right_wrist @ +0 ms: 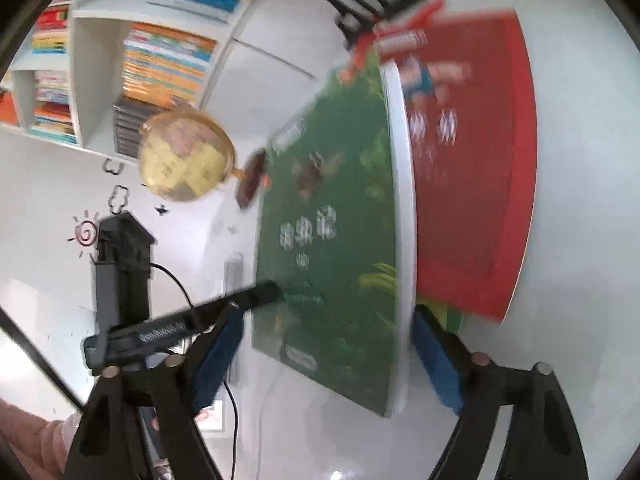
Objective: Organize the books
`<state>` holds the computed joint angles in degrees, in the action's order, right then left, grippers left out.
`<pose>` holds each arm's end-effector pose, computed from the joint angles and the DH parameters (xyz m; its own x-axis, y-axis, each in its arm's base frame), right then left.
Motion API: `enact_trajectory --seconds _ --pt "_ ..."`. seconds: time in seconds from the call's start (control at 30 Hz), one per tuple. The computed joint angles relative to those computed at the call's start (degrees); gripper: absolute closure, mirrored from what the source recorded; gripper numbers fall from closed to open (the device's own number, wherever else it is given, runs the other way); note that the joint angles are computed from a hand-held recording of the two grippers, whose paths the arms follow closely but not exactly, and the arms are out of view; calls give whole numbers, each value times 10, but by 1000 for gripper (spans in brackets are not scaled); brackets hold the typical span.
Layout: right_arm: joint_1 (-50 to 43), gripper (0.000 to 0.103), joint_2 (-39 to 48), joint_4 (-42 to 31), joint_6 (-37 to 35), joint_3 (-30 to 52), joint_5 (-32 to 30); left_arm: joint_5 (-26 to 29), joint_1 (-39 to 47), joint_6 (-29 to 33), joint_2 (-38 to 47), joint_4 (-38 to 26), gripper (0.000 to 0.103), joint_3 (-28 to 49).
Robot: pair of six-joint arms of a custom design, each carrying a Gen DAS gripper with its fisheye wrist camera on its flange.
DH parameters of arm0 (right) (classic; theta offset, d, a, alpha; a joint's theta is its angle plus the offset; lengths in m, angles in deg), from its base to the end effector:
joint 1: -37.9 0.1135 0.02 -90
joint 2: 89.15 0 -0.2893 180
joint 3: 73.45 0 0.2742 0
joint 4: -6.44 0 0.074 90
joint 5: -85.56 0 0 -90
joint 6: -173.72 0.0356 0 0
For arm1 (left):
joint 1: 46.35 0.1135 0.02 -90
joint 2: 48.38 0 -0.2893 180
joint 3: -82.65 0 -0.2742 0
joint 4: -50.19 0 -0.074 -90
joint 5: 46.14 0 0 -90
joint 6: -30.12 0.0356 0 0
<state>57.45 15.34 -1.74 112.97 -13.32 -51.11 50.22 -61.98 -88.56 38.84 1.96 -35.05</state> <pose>0.3195 0.1410 0.1238 -0.9686 0.0119 -0.2485 -0.1986 0.5648 0.8010 0.2747 -0.0809 0.1822 -0.9519 -0.2290 -0.2034 -0.1803 0.9558 -0.2321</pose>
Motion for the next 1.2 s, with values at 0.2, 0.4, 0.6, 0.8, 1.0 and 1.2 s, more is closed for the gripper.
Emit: enact_trajectory --seconds 0.2,0.4,0.6,0.8,1.0,1.2 --pt "6 80 -8 56 59 -53 9 22 30 25 -21 -8 66 -8" --pt "28 91 -85 56 42 -58 15 107 76 41 -91 13 70 -40" --pt "100 91 -130 -88 -45 -4 177 153 98 56 -134 18 70 -33" --pt "147 90 -175 -160 -60 18 269 171 110 86 -160 2 70 -14" --pt "193 89 -196 -209 -53 55 331 198 158 145 -173 -26 70 -5" --pt "236 89 -193 -234 -40 92 377 194 185 193 -209 -67 70 1"
